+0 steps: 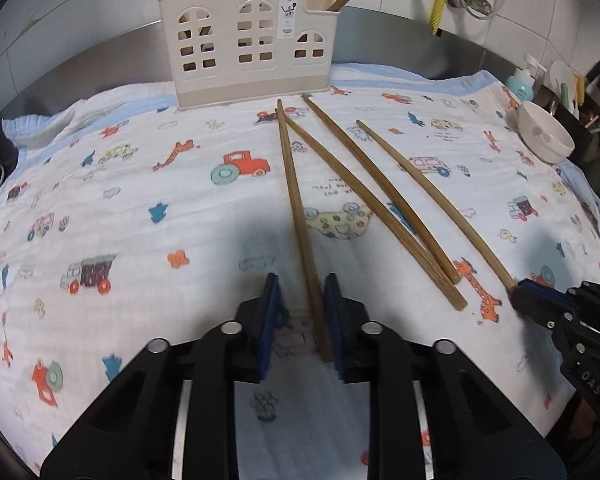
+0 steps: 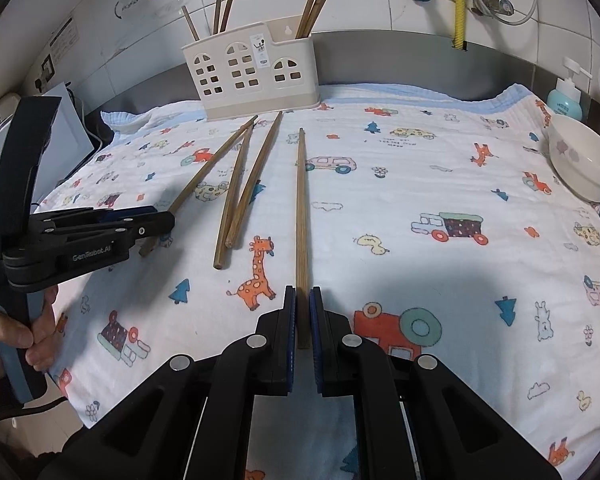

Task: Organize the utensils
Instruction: 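Close the left gripper on a chopstick while the right gripper holds its own, then lift both held chopsticks and carry them over the beige holder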

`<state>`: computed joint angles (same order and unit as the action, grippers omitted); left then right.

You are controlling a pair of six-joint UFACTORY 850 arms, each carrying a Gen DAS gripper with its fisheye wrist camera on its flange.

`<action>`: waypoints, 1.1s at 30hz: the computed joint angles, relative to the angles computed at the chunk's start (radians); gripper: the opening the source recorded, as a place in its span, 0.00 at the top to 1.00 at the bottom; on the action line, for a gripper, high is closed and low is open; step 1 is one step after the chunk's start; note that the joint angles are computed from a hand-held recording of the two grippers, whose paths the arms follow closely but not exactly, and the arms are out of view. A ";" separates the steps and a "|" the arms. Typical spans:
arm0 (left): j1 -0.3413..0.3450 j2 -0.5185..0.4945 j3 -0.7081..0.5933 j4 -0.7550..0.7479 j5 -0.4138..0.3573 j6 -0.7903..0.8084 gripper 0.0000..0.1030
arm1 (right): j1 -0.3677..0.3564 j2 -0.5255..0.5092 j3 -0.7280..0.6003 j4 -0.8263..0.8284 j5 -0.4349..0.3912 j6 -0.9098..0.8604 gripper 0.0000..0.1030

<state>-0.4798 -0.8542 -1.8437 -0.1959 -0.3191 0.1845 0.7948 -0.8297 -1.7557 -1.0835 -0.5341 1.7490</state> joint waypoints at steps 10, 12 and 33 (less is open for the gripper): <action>0.054 -0.053 -0.094 -0.321 -0.117 0.280 0.94 | 0.008 0.008 -0.016 -0.030 -0.021 -0.003 0.93; 0.065 -0.045 -0.085 -0.392 -0.121 0.350 0.94 | 0.012 0.018 -0.017 -0.049 -0.032 0.001 0.93; 0.123 0.040 -0.020 -0.613 -0.131 0.673 0.91 | -0.003 -0.005 -0.300 -0.054 -0.122 -0.263 0.93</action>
